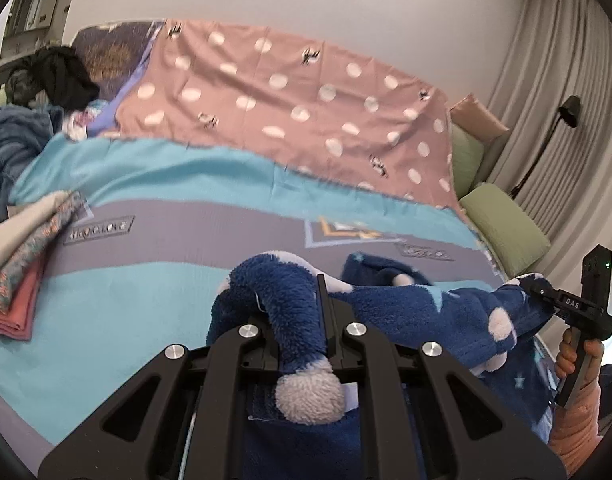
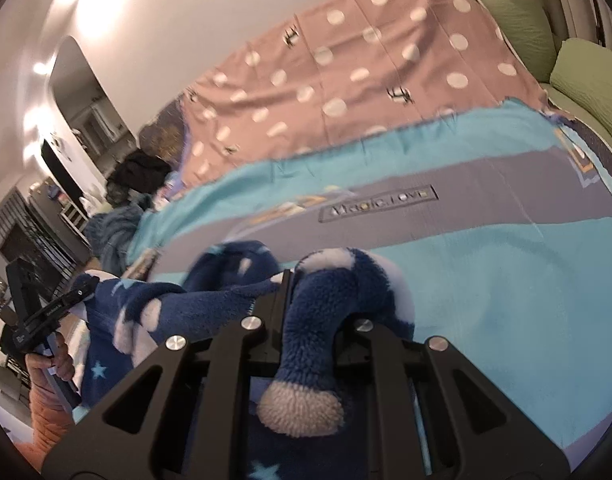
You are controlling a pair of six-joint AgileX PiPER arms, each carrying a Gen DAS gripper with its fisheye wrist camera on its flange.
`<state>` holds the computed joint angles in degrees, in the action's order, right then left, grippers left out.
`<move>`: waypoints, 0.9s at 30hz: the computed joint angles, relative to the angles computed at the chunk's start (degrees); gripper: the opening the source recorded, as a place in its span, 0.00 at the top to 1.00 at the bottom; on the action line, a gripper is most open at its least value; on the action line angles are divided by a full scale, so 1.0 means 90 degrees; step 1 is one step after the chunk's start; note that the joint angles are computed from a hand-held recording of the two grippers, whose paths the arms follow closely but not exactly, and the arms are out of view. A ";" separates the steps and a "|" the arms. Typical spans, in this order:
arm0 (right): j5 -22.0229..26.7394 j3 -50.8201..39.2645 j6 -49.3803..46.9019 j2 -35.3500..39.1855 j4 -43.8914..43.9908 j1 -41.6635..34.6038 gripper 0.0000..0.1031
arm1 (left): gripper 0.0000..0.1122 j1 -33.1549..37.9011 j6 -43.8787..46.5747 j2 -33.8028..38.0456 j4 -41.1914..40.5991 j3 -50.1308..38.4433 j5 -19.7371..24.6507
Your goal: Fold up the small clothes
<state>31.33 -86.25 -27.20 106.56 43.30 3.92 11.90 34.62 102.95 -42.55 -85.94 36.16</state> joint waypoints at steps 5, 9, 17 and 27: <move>0.0055 -0.0396 0.0546 0.0751 -0.0401 0.0029 0.87 | 0.89 -0.0261 -0.0596 0.0623 0.0843 -0.0271 -0.0332; 0.0078 -0.0207 0.0028 0.0860 0.0249 -0.0098 0.85 | 0.88 -0.0259 -0.0806 0.0896 0.1061 -0.0337 -0.0279; 0.0567 0.0237 -0.1150 0.0402 0.1264 -0.0325 0.40 | 0.74 0.0290 0.1050 0.0528 -0.1257 0.0278 0.0058; 0.1036 0.0301 -0.1708 0.0031 0.0092 0.0389 0.40 | 0.54 0.0527 0.3103 -0.0427 -0.2448 0.1062 0.1356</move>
